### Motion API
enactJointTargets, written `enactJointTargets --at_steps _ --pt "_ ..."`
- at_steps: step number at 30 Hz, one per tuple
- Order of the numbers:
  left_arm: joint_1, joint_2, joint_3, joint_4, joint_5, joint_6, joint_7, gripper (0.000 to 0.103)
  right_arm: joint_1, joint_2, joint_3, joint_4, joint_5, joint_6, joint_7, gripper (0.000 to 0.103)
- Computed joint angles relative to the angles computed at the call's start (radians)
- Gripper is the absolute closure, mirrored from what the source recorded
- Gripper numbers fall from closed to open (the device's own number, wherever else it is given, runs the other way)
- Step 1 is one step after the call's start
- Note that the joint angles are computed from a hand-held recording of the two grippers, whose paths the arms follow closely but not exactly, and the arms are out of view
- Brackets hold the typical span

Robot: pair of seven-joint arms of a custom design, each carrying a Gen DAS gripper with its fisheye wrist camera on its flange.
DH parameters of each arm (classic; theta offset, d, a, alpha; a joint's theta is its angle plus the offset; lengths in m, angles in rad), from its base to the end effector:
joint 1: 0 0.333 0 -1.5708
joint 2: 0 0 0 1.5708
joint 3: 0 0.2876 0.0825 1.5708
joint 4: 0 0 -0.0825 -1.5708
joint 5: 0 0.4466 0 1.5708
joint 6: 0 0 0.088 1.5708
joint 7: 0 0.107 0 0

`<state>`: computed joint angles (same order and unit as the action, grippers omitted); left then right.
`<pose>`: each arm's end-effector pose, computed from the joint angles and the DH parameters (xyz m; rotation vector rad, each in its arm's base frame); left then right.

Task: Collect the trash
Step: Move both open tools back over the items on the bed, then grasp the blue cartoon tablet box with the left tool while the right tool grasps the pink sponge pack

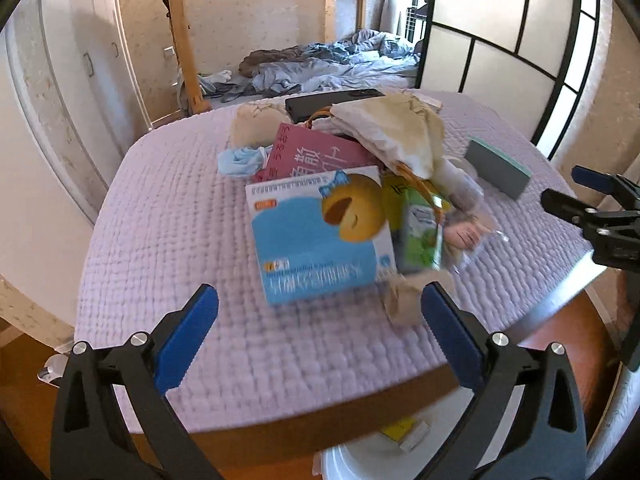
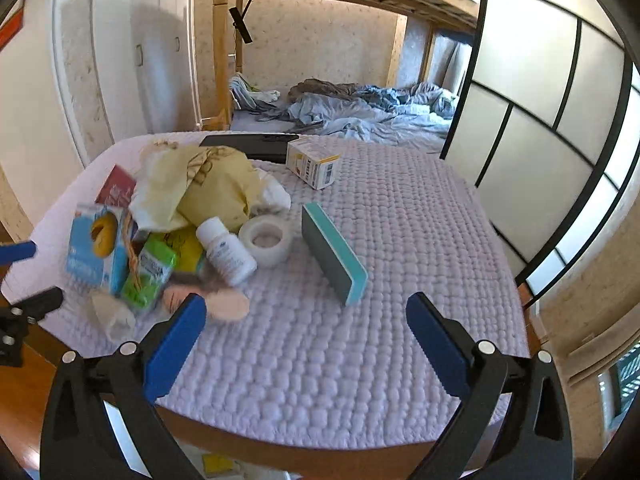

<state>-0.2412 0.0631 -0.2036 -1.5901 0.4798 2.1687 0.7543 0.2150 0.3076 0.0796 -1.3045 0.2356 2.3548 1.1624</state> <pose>0.6247 -0.2736 0.6156 -1.9914 1.6157 -0.5763 0.7218 0.2120 0.6279 -2.1357 1.1429 -0.4981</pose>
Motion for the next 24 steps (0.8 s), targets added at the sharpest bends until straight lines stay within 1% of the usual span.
enactJointTargets --at_steps 2,6,11,15,17,19,22,23,24 --pt "0.003 0.024 0.004 0.025 -0.005 -0.006 0.003 0.001 -0.013 0.004 0.018 0.011 0.057 -0.035 -0.031 0.004" --pt "0.009 0.047 0.015 0.048 -0.034 0.011 0.010 0.001 0.004 -0.013 0.024 -0.029 0.056 -0.039 -0.074 0.005" --pt "0.006 0.099 0.025 0.106 -0.050 0.008 0.025 0.001 0.007 0.048 0.032 0.037 0.096 -0.135 -0.063 0.005" --pt "-0.009 0.136 0.035 0.147 -0.026 -0.021 0.030 0.001 0.027 0.086 0.027 0.071 0.067 -0.147 -0.039 0.005" --pt "-0.014 0.151 0.040 0.160 -0.019 -0.035 0.027 0.001 0.036 0.120 0.025 0.111 0.049 -0.167 -0.020 0.005" --pt "-0.013 0.155 0.044 0.158 -0.028 -0.029 0.028 0.001 0.041 0.142 0.026 0.138 0.038 -0.186 -0.010 0.005" --pt "-0.012 0.147 0.047 0.139 -0.034 -0.010 0.019 0.001 0.058 0.150 0.021 0.135 -0.003 -0.173 -0.005 0.005" --pt "-0.011 0.146 0.047 0.135 -0.036 -0.006 0.018 0.001 0.065 0.145 0.018 0.121 -0.020 -0.153 -0.006 0.007" --pt "-0.010 0.143 0.047 0.130 -0.037 -0.001 0.020 0.003 0.071 0.137 0.016 0.104 -0.036 -0.130 -0.011 0.011"
